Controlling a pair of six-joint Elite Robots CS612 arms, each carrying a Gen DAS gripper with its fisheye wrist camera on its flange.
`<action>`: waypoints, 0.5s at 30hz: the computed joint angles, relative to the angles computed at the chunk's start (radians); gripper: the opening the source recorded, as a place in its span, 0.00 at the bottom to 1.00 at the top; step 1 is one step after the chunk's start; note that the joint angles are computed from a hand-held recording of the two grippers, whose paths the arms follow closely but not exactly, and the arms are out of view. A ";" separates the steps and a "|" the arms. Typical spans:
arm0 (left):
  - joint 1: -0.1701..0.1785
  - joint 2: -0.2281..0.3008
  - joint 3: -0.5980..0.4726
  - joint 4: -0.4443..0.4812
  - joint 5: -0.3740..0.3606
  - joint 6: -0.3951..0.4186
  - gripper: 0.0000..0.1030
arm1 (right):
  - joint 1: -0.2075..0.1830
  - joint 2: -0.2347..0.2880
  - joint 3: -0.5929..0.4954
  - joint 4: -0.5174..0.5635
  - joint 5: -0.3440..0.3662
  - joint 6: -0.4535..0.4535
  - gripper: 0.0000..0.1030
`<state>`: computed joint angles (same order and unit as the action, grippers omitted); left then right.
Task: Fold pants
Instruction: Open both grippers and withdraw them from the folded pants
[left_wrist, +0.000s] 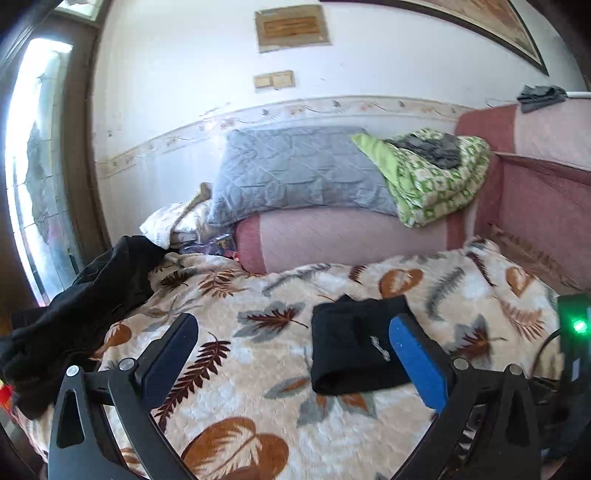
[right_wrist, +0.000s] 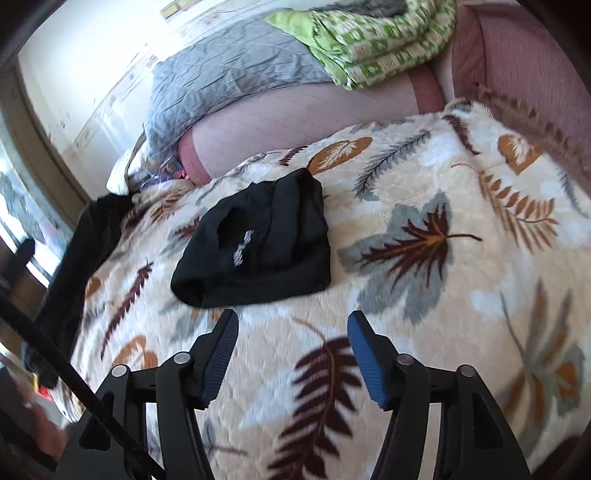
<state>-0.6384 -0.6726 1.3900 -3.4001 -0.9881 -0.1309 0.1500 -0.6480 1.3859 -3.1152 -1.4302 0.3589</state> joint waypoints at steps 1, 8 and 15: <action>0.002 -0.010 0.009 0.006 -0.037 0.008 1.00 | 0.006 -0.004 0.005 -0.001 -0.011 -0.006 0.68; 0.012 -0.061 0.036 0.258 -0.168 -0.183 1.00 | 0.027 -0.036 0.050 0.013 -0.054 -0.035 0.73; 0.010 -0.060 0.031 0.448 -0.134 -0.255 1.00 | 0.048 -0.040 0.055 0.069 -0.096 -0.087 0.74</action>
<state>-0.6284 -0.7328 1.4211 -2.9518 -1.1222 -0.3863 0.1981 -0.6876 1.4405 -3.0458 -1.5263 0.2719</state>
